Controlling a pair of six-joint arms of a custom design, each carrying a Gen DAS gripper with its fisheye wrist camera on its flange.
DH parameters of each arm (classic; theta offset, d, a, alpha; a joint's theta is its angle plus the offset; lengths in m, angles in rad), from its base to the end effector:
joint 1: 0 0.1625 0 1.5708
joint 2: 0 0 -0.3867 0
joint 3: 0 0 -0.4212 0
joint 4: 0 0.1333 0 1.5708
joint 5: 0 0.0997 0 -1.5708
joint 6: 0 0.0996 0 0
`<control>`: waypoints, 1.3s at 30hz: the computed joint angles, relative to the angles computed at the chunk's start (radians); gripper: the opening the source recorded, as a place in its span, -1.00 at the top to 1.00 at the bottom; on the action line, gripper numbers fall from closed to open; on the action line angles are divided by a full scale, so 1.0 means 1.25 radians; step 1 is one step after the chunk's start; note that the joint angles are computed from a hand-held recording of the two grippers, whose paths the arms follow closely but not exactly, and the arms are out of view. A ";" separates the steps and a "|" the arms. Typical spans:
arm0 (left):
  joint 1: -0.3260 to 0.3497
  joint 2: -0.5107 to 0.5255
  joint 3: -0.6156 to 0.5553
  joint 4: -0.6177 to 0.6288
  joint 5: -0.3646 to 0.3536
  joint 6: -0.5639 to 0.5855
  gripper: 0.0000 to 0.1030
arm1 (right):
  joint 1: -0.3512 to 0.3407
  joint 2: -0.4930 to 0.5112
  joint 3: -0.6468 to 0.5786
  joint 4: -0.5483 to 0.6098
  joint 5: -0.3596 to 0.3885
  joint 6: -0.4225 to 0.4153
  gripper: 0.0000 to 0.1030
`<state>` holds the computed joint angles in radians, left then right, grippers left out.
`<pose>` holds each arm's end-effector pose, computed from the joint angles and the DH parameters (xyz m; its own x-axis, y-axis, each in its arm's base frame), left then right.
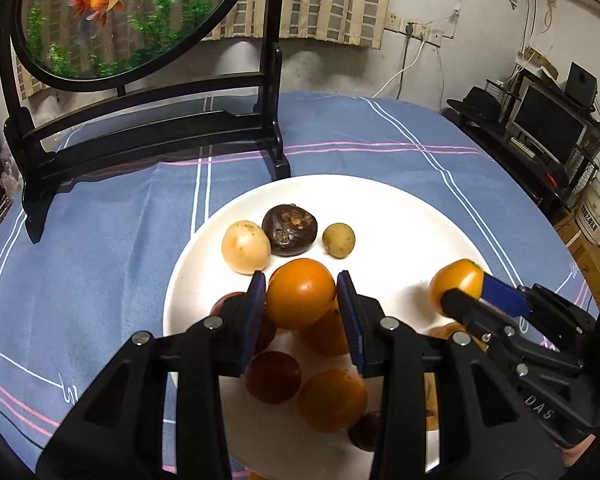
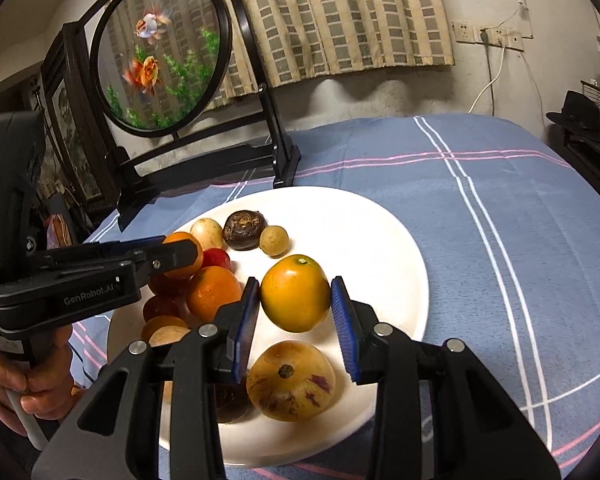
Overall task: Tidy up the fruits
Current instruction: 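Carry both orange fruits onto the white plate and open both tools, then withdraw both tools from the plate back toward the fruit pile, then grasp the dark purple plum with the right tool while the left tool grasps a red plum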
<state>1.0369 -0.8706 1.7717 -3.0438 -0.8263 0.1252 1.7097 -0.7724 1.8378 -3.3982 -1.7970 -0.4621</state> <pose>-0.1499 -0.6480 0.1204 -0.7599 0.1485 -0.6329 0.5269 0.7109 -0.4658 0.1957 -0.5987 0.0624 -0.8384 -0.3029 0.4530 -0.5295 0.6496 -0.5456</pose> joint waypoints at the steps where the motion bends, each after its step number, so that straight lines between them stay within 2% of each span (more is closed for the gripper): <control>1: 0.000 -0.004 0.002 0.003 -0.005 -0.008 0.16 | 0.000 0.000 -0.001 0.007 0.000 0.000 0.26; 2: -0.002 -0.007 0.005 -0.002 -0.005 -0.009 -0.03 | 0.000 -0.002 -0.001 0.015 0.002 0.000 0.25; 3: -0.005 -0.010 0.008 -0.009 0.000 -0.007 -0.17 | 0.000 -0.004 0.000 0.022 0.003 0.001 0.09; 4: -0.012 -0.017 0.019 -0.026 0.011 -0.001 -0.22 | 0.000 -0.009 0.005 0.018 0.011 0.002 -0.15; 5: -0.020 -0.028 0.033 -0.040 0.018 0.006 -0.30 | 0.001 -0.013 0.013 0.003 0.014 0.003 -0.22; 10: -0.068 -0.109 0.134 -0.124 0.073 0.043 -0.71 | 0.019 -0.065 0.062 -0.016 0.036 -0.008 -0.22; 16: -0.129 -0.249 0.321 -0.186 0.134 0.014 -0.72 | 0.047 -0.112 0.131 -0.017 0.020 -0.019 -0.22; 20: -0.151 -0.312 0.431 -0.206 0.110 -0.012 -0.72 | 0.064 -0.125 0.175 0.006 -0.015 -0.034 -0.22; 23: -0.159 -0.341 0.494 -0.224 0.071 -0.018 -0.69 | 0.075 -0.135 0.199 0.016 -0.031 -0.045 -0.22; 26: -0.163 -0.352 0.520 -0.181 0.054 -0.045 -0.61 | 0.080 -0.141 0.215 0.035 -0.055 -0.050 -0.22; 31: -0.181 -0.338 0.534 -0.148 0.042 -0.019 -0.61 | 0.072 -0.132 0.209 0.108 -0.076 -0.040 -0.22; 33: -0.189 -0.322 0.535 -0.146 0.057 -0.004 -0.61 | 0.075 -0.125 0.209 0.113 -0.086 -0.045 -0.21; 39: -0.187 -0.316 0.531 -0.118 0.061 -0.022 -0.61 | 0.069 -0.115 0.199 0.141 -0.107 -0.032 -0.04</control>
<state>0.8036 -1.2658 2.4360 -3.1917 -0.7503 0.0979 1.7962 -0.9162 2.0867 -3.2224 -1.9311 -0.5020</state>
